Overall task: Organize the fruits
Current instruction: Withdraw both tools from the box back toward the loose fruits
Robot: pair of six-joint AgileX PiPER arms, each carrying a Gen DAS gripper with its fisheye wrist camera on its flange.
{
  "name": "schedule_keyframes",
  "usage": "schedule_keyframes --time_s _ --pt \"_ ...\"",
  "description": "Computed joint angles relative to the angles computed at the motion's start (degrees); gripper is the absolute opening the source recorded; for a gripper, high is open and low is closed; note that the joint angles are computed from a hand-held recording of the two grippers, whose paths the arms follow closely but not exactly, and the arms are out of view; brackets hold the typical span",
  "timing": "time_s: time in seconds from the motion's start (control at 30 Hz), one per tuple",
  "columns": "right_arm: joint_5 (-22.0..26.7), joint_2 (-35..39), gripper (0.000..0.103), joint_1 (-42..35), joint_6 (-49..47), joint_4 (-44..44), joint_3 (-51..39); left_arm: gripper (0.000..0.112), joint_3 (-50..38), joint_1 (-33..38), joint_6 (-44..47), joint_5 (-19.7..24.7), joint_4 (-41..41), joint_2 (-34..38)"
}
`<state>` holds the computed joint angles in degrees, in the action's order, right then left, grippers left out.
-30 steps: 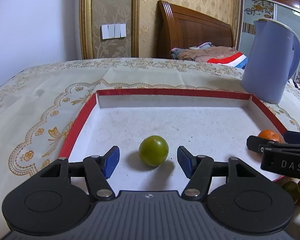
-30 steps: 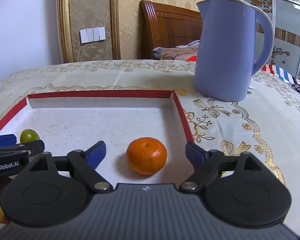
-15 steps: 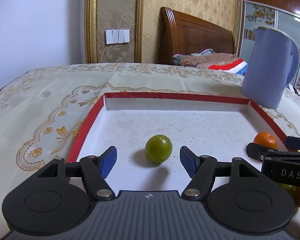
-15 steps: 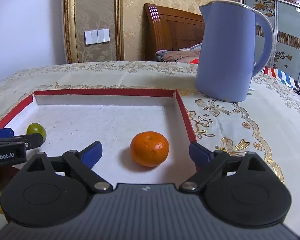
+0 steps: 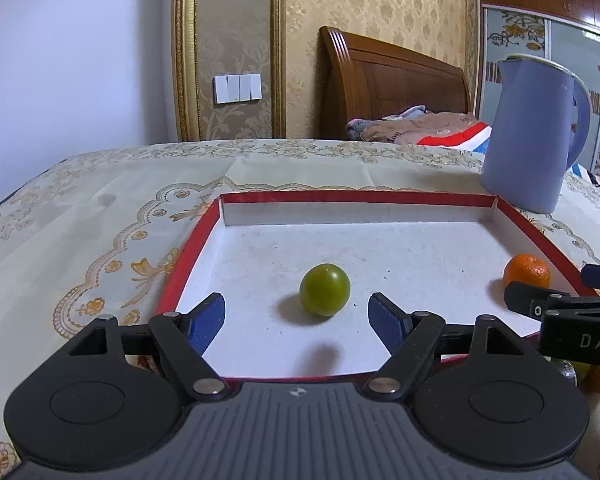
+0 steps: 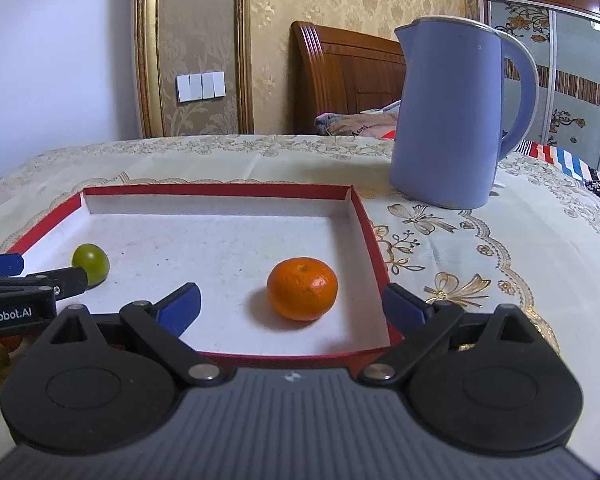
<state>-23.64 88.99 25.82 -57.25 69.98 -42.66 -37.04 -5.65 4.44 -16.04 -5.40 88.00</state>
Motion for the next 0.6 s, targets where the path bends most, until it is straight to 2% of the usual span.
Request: schedule_keyframes --time_s 0.07,0.17,0.3,0.4,0.6 --pt "-0.2 -0.7 0.097 0.1 1.6 -1.3 0.8 0.079 0.6 0.5 -2.4 0.0 2.3 -0.6" --pt "-4.5 -1.7 0.102 1.7 2.6 -0.7 2.5 0.079 1.8 1.5 -6.2 -0.3 6.5 -1.7" --pt "-3.3 -3.2 0.102 0.4 6.9 -3.6 3.9 0.079 2.6 2.5 -10.9 0.1 11.5 -2.5" --pt "-2.5 -3.1 0.102 0.2 5.3 -2.4 3.5 0.079 3.1 2.6 -10.6 0.2 11.1 -3.0" --pt "-4.3 -3.6 0.102 1.3 6.6 -3.4 4.5 0.079 4.0 2.4 -7.5 -0.5 8.3 -3.6"
